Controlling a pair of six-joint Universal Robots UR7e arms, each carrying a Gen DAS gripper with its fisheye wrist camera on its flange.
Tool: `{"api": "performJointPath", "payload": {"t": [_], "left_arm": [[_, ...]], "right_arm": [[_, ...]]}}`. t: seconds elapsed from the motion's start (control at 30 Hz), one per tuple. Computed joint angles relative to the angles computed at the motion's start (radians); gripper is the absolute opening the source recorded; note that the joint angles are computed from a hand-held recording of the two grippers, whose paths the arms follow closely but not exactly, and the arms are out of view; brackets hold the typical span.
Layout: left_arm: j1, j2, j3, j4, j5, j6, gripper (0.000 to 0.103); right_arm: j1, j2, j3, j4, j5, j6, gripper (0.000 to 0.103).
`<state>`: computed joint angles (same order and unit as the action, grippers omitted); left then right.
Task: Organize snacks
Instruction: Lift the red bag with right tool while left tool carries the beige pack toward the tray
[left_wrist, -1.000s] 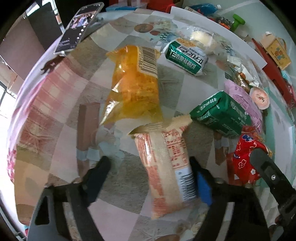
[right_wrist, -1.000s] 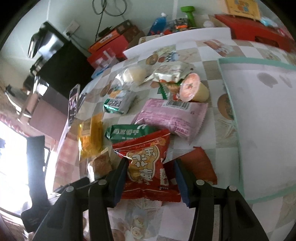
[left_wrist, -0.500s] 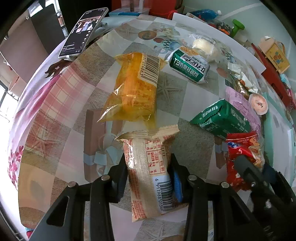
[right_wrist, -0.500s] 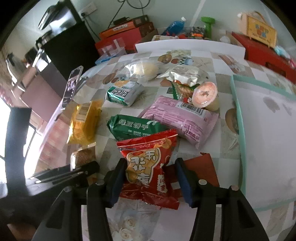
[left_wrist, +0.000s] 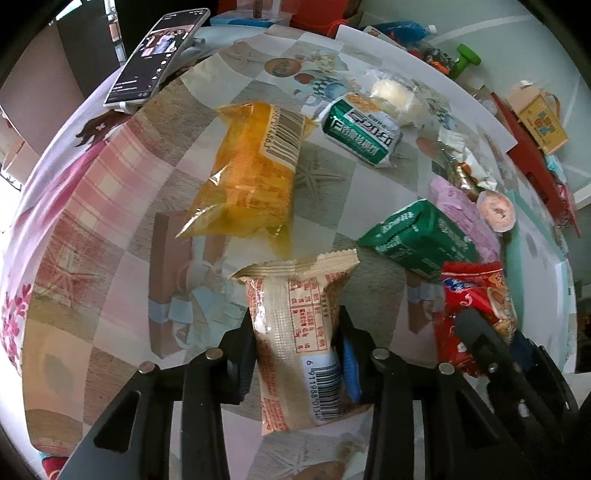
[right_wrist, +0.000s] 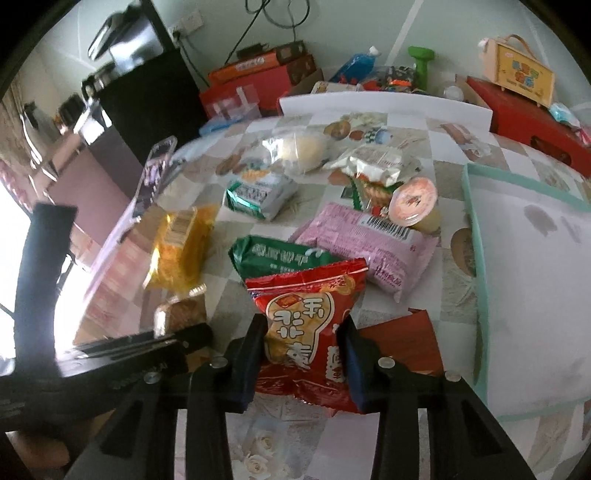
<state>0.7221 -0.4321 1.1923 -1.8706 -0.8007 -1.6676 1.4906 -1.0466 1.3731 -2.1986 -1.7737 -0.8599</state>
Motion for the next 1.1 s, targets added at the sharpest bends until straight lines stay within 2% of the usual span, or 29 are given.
{"api": "performJointPath", "payload": {"t": [0.17, 0.33, 0.5, 0.67, 0.77, 0.87, 1.0, 1.1], "left_arm": [[-0.014, -0.001, -0.003, -0.012, 0.027, 0.012, 0.037], [-0.035, 0.002, -0.011, -0.008, 0.091, 0.013, 0.037], [-0.047, 0.013, -0.016, -0.089, 0.133, 0.103, 0.037], [-0.05, 0.047, -0.07, -0.136, 0.158, 0.2, 0.037], [-0.05, 0.08, -0.131, -0.133, 0.162, 0.261, 0.037], [-0.046, 0.117, -0.188, -0.194, 0.149, 0.357, 0.037], [-0.033, 0.205, -0.347, -0.167, 0.132, 0.467, 0.037], [-0.023, 0.302, -0.526, -0.117, 0.12, 0.56, 0.037]], "right_arm": [[-0.01, -0.024, -0.001, -0.012, 0.067, 0.02, 0.041], [-0.014, -0.03, -0.009, -0.026, 0.109, 0.031, 0.041], [-0.022, -0.025, -0.037, -0.045, 0.136, 0.065, 0.041], [-0.034, 0.002, -0.102, -0.085, 0.128, 0.121, 0.041], [-0.047, 0.023, -0.162, -0.095, 0.128, 0.175, 0.041], [-0.059, 0.045, -0.216, -0.123, 0.11, 0.213, 0.041], [-0.077, 0.077, -0.297, -0.131, 0.094, 0.264, 0.041], [-0.091, 0.102, -0.355, -0.142, 0.07, 0.304, 0.041]]}}
